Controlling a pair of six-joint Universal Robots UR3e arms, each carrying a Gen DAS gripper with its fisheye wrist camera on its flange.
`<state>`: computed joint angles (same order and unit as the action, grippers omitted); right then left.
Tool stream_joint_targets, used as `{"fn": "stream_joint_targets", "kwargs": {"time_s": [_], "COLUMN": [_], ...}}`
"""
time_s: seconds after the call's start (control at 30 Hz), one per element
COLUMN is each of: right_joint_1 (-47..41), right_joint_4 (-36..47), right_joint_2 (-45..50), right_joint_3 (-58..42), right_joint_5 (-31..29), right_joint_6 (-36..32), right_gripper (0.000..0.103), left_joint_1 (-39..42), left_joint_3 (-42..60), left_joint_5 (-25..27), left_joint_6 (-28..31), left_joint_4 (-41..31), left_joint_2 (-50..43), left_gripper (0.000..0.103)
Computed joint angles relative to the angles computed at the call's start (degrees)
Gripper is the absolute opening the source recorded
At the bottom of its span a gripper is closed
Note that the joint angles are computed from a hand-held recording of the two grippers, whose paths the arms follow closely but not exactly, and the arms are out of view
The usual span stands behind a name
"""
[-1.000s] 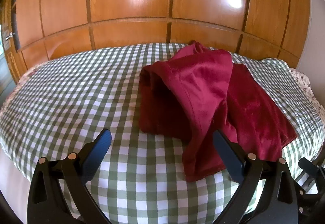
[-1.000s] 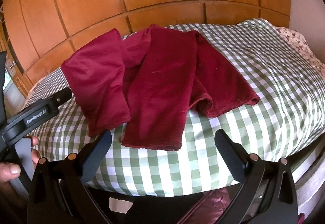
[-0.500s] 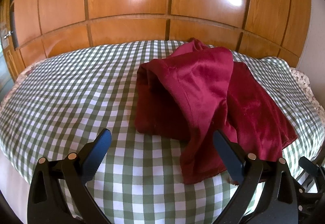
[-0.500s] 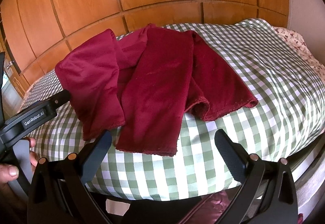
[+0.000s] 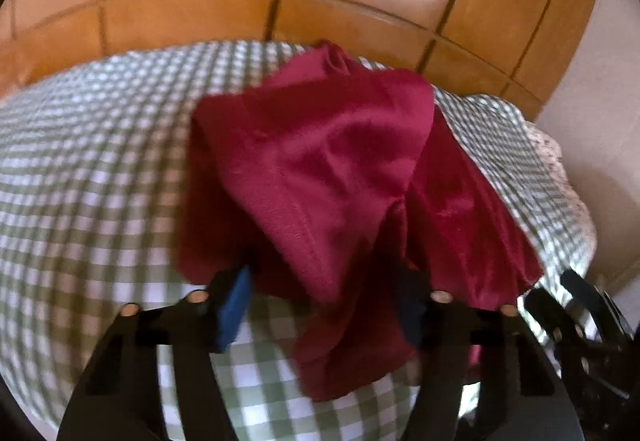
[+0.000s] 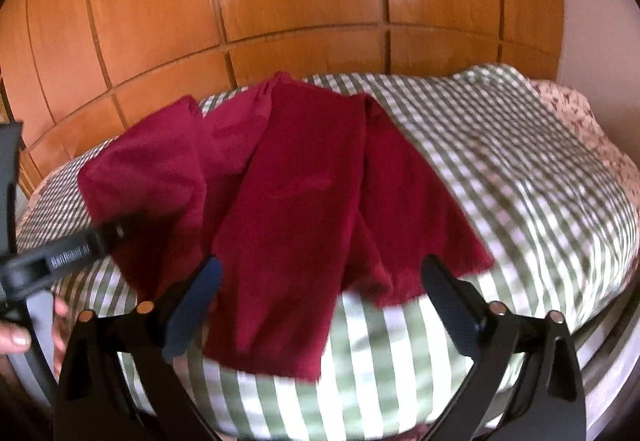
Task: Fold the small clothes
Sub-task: 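Grasp the sweater hem with the left tool while the right tool grasps it too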
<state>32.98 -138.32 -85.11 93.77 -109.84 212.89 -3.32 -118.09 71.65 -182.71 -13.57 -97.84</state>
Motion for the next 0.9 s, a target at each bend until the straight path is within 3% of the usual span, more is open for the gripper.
{"fn": "stream_joint_targets", "kwargs": {"time_s": [0.03,0.1,0.17,0.4,0.43,0.47,0.5,0.53,0.57,0.73,0.8,0.9], "right_joint_1": [-0.40,-1.58,-2.25,-2.85,-2.62,-2.75,-2.73,-2.58,-2.99,-10.45,-13.43,-18.14], "right_joint_4": [-0.19,0.07,0.55,5.09,6.85,9.69,11.96,11.77,11.15,7.84,8.19,10.15], "right_joint_2": [1.87,5.55,8.46,20.94,22.88,24.90,26.25,26.23,25.11,14.23,11.80,12.98], "right_joint_3": [-1.68,-5.09,-7.84,-21.52,-23.82,-26.51,-28.41,-28.26,-27.24,-20.10,-20.25,-25.02], "right_joint_5": [0.53,2.97,4.01,8.26,8.53,9.83,10.33,9.86,10.52,17.21,15.83,8.57], "right_joint_6": [-1.54,-4.54,-6.56,-13.26,-14.30,-15.42,-15.94,-16.43,-16.95,-16.63,-18.22,-22.09], "right_gripper": [0.090,0.074,0.065,0.057,0.053,0.026,0.015,0.013,0.004,0.004,0.004,0.003], "left_joint_1": [0.33,1.10,3.26,18.59,20.79,22.65,24.04,25.48,27.77,36.13,38.20,38.01], "left_joint_3": [0.15,1.59,1.85,-1.48,-1.10,-0.29,0.94,1.90,2.73,10.74,14.80,23.84], "left_joint_5": [-1.38,-4.19,-8.02,-26.24,-27.98,-29.16,-29.59,-29.75,-29.87,-27.88,-26.54,-20.57], "left_joint_6": [0.47,2.12,2.31,2.67,1.82,1.35,0.68,0.09,-0.53,-5.99,-7.37,-8.92], "left_joint_4": [0.34,-0.66,-1.73,-4.57,-4.83,-5.97,-6.28,-7.13,-8.03,-7.82,-9.37,-12.26], "left_joint_2": [-0.69,-2.39,-2.26,5.94,6.35,6.85,6.43,6.79,7.46,3.08,0.99,-4.48], "left_gripper": [0.049,0.014,0.005,0.004,0.004,0.004,0.004,0.004,0.004,0.004,0.004,0.004]}}
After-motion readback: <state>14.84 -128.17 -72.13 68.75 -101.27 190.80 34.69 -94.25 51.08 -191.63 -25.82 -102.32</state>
